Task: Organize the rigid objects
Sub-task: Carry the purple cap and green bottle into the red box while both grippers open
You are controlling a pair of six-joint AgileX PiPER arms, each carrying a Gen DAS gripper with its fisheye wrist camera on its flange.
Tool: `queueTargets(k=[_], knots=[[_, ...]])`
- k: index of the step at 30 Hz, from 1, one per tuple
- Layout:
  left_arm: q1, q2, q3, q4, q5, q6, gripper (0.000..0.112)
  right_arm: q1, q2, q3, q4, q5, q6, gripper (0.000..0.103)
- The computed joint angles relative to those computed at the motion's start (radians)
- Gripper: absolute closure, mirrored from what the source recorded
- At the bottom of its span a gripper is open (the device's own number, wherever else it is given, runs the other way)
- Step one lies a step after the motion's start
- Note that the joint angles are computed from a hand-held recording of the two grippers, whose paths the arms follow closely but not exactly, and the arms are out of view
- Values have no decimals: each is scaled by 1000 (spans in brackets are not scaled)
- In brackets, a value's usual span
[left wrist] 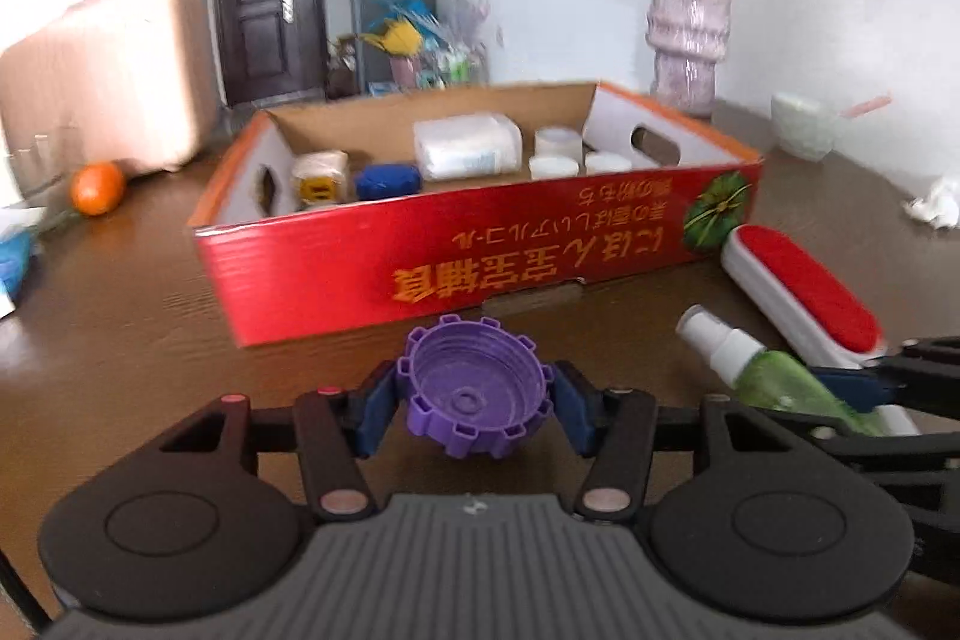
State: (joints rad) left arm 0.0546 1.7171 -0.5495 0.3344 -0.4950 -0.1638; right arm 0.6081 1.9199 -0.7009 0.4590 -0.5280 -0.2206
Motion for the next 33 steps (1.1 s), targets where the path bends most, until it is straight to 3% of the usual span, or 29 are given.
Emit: queueTargets(k=[4,7,11,17,22,25,28,31,33], knots=[[77,-155,209,36,-85,-16,56,84,-47,107,5,-90,46,73],[153,-228,293,116,-72,-80,56,151,-83,164,36,-125,69,73],[317,-344,374,342,-87,-215,56,253,-145,220,139,-174,35,73],[484,-505,416,641,-128,-431,56,380,-261,283,308,-207,-80,73],[455,-500,345,650,-144,-463,56,341,-323,288,304,-183,-115,73],[418,-429,223,636,-134,-456,56,192,-352,259,124,-122,-48,73],[369,-322,42,693,-76,-554,56,-16,-355,132,-176,55,131,73],[328,-177,-183,857,-26,-755,56,-153,-289,-66,-476,199,361,73],[277,-57,-361,1011,66,-955,56,-218,-203,-229,-676,290,498,73]])
